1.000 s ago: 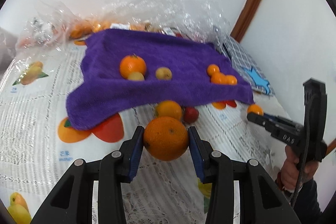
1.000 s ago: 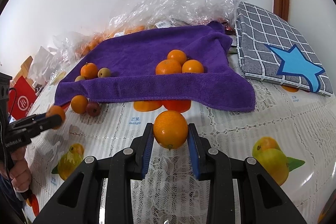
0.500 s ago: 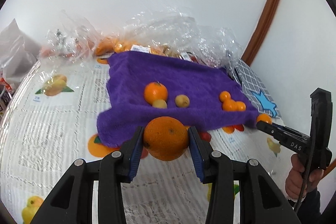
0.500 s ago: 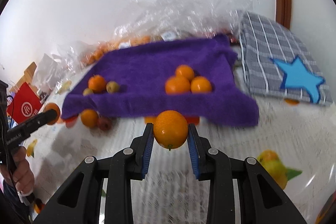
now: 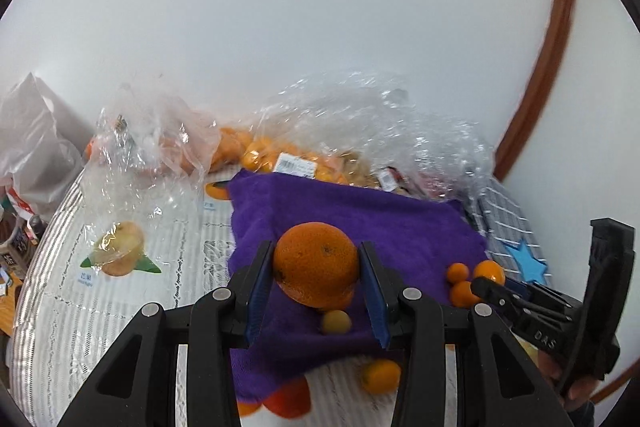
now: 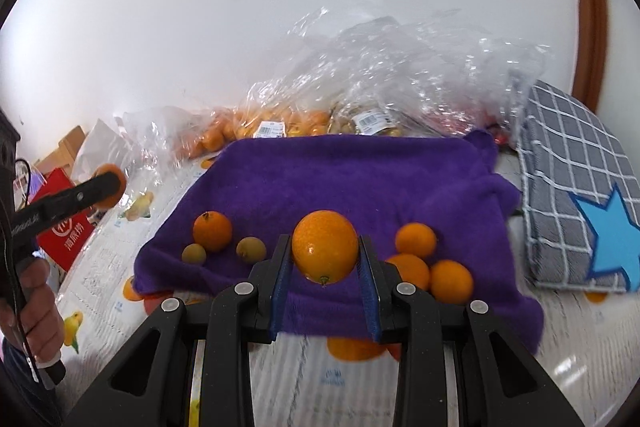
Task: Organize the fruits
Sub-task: 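Lift both oranges onto the purple towel and open both tools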
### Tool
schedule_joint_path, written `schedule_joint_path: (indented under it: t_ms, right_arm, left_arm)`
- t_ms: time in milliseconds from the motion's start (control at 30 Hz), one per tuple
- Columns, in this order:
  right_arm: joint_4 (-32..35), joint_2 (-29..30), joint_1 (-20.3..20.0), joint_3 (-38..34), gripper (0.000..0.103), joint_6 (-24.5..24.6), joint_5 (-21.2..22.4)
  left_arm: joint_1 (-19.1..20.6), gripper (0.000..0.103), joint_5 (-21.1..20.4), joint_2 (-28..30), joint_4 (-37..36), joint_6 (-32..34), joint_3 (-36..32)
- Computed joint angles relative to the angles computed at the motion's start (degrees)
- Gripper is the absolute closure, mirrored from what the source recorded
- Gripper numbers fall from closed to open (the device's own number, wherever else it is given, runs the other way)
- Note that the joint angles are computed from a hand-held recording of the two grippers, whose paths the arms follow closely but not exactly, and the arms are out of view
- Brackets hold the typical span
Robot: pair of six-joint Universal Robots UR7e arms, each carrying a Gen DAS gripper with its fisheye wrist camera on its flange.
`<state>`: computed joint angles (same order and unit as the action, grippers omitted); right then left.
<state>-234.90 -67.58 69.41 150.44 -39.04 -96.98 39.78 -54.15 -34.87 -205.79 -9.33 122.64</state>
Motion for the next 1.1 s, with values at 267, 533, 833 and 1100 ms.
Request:
schedule_joint_path:
  t_ms: [267,533,833,1100]
  right_arm:
    - [2.1,4.7,-0.6,-3.2,0.071,-3.3,-0.6]
    - [2.1,7.2,-1.5,-4.1,0.071,-5.1,-0.9]
    - [-0.6,8.3,-1.6,-3.9,0.071,-6.2,-0.8]
    - [0.2,7.3,-2.1,-3.6,0.07,-5.8,-0.2]
  left_arm:
    - [2.6,0.063,0.3,2.6,1.5,0.3,-1.8]
    - [4.3,0.063,-2.2,3.4,2.9,0.4,-3.0]
    - [4.2,0.063,-2.8,4.0,3.9,1.5,-3.2]
    - [4.5,0.063,-4.0,3.9,5.2,1.4,-3.4]
